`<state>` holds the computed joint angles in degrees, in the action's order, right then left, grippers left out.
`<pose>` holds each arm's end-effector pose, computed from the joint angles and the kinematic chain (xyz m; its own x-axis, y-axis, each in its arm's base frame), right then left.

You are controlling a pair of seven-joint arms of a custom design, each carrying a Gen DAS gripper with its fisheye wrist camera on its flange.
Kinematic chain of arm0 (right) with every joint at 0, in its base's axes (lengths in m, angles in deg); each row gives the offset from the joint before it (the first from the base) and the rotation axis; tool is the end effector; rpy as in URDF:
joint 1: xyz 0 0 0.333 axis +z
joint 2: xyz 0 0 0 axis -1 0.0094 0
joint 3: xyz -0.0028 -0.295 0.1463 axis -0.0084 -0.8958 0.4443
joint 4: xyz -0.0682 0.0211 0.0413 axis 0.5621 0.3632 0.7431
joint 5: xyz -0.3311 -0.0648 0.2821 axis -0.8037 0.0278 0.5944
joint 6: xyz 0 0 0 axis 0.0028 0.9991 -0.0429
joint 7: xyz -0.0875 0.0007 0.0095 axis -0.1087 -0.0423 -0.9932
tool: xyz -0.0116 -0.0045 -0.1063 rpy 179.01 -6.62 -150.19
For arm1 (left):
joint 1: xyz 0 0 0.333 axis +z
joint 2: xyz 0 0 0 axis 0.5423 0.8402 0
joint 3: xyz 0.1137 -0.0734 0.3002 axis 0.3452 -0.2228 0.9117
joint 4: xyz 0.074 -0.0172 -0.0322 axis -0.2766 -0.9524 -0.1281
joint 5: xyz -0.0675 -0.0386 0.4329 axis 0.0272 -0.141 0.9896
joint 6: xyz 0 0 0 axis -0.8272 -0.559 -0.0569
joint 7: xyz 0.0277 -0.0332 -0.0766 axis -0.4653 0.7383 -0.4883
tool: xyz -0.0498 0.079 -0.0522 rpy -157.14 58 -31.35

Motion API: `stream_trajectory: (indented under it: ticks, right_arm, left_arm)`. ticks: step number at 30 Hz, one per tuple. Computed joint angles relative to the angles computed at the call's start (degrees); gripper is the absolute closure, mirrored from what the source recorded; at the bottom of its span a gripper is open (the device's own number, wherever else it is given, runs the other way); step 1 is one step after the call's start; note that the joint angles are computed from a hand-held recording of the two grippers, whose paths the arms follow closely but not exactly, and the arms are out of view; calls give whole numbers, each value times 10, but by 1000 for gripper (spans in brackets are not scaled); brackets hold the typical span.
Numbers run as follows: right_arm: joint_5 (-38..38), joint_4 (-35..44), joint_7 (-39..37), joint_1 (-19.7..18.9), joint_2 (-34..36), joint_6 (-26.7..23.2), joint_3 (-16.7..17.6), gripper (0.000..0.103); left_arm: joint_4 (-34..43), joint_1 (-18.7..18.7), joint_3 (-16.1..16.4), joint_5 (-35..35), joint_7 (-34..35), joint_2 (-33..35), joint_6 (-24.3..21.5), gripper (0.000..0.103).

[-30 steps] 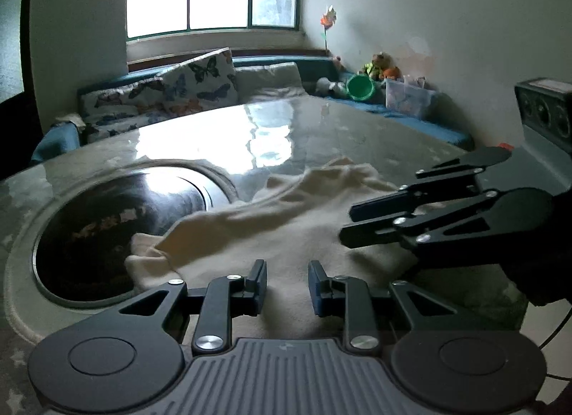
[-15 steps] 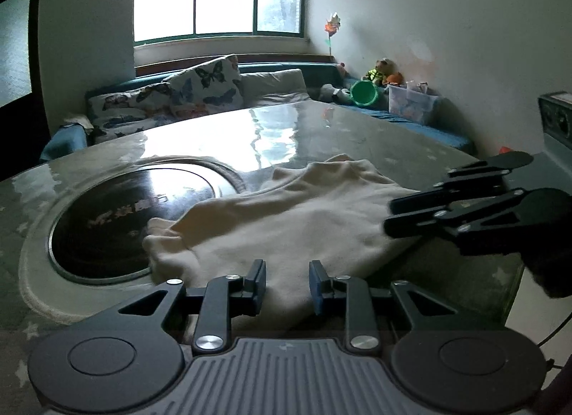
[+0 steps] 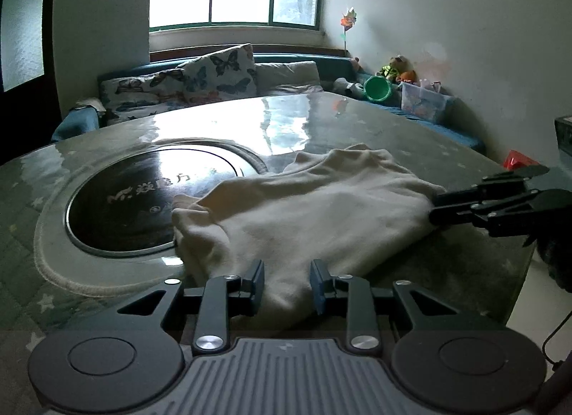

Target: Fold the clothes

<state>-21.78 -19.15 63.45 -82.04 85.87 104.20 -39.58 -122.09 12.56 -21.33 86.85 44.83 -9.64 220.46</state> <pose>0.7140 0.2387 0.4625 0.6088 -0.7865 -0.1038 -0.5007 -0.2795 -0.8193 0.6384 -0.3229 0.4881 -0.1869 -0.9814 0.0429 -0.5785 0.0747 -0.8122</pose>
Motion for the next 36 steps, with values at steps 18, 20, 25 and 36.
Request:
stream_trajectory:
  ticks: [18,20,25,36]
  right_arm:
    - [-123,240,259,7,159,-110,-45,54]
    - [-141,257,275,7,173,-115,-43,53]
    - [-165,266,285,4,183,-108,-32,53]
    - [-172,261,273,-4,180,-116,-18,67]
  left_arm:
    - [53,46,-15,-127,-26,34,-60,46]
    - [60,46,-16,-148,-8,42,-66,46]
    - [78,30,-3,-151,4,54,-83,46]
    - [84,18,5,-166,-10,57,-82,71]
